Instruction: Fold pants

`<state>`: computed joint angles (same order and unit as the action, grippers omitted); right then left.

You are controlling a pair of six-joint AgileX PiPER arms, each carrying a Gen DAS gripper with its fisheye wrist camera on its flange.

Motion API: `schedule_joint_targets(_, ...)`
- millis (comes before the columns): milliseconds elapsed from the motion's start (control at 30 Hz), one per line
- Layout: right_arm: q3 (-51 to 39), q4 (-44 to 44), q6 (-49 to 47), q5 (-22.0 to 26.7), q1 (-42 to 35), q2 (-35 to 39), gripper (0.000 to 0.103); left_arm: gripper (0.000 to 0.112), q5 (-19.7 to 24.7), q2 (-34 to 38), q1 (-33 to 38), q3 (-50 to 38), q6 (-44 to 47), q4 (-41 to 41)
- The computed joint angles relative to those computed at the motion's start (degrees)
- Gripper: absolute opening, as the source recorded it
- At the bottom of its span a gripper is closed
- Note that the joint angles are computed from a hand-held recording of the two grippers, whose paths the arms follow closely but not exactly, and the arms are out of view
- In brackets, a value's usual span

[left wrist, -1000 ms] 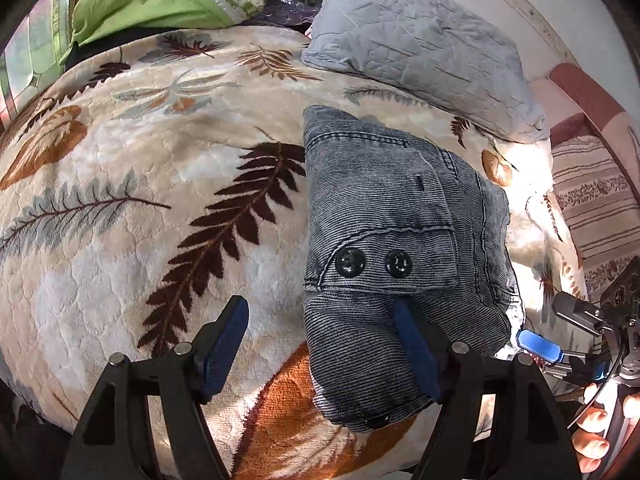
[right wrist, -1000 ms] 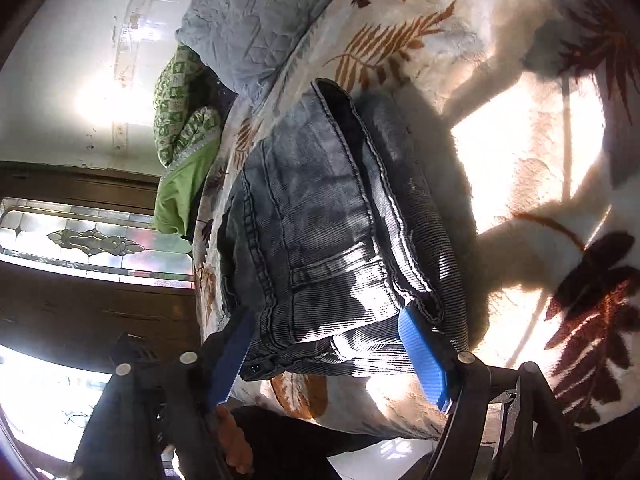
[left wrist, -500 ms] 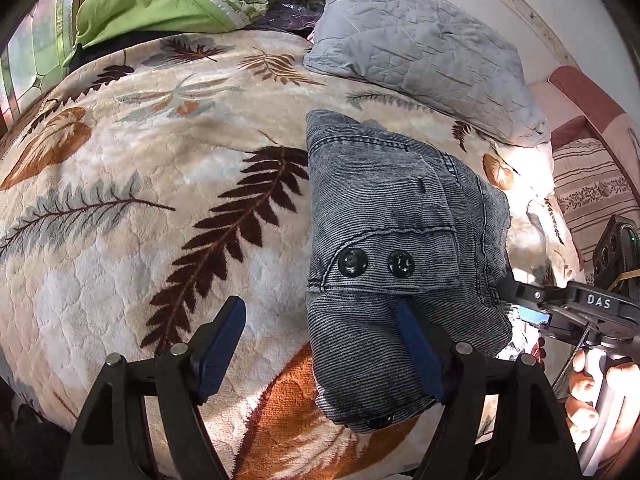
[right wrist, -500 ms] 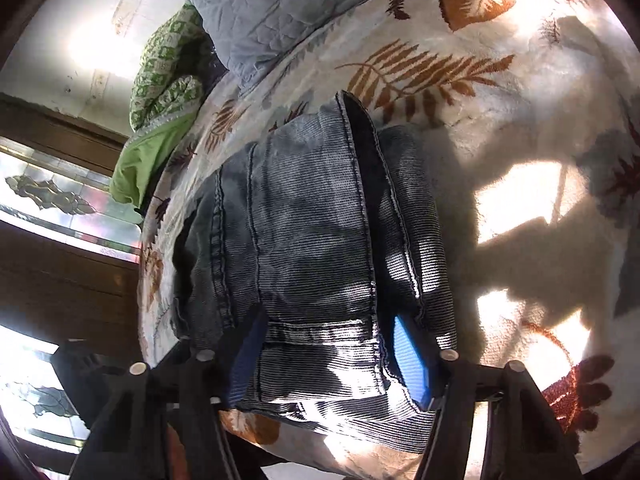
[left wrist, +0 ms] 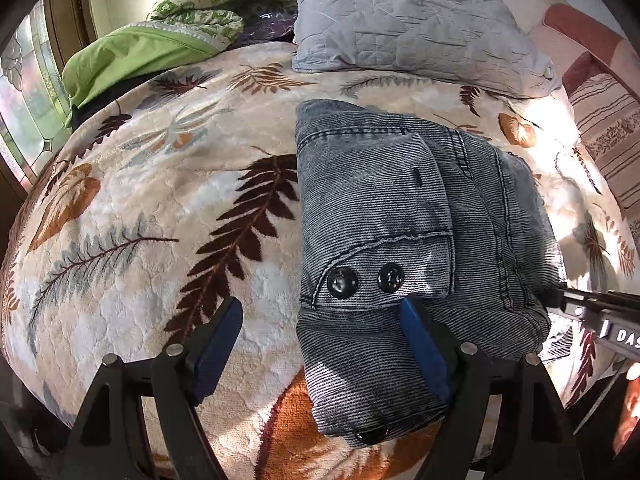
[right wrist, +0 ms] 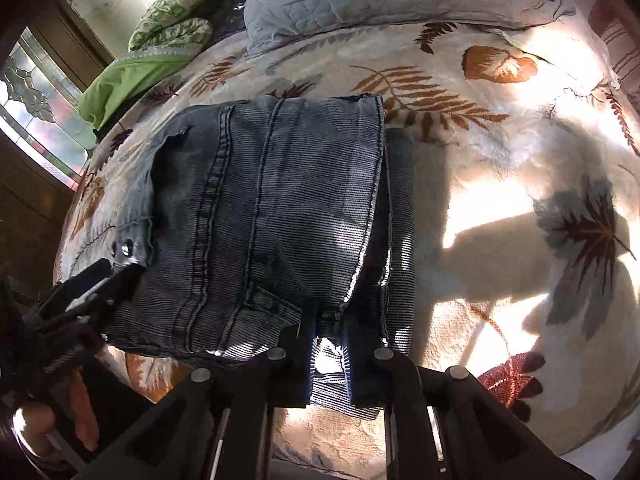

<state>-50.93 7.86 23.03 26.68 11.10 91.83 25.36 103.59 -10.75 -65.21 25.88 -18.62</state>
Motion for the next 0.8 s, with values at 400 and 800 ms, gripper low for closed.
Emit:
schedule_joint_targets(400, -16.03, 30.31, -27.88, 2.74, -8.15, 5.78, 0.03, 0.085, 1.12, 0.58, 1.65, -0.27, 4.31, -5.63)
schedule_joint_targets(800, -41.14, -1.61, -2.41, 18.15, -2.41, 19.03, 0.062, 0.085, 7.72, 0.56, 6.01, -0.26, 16.96, -20.31)
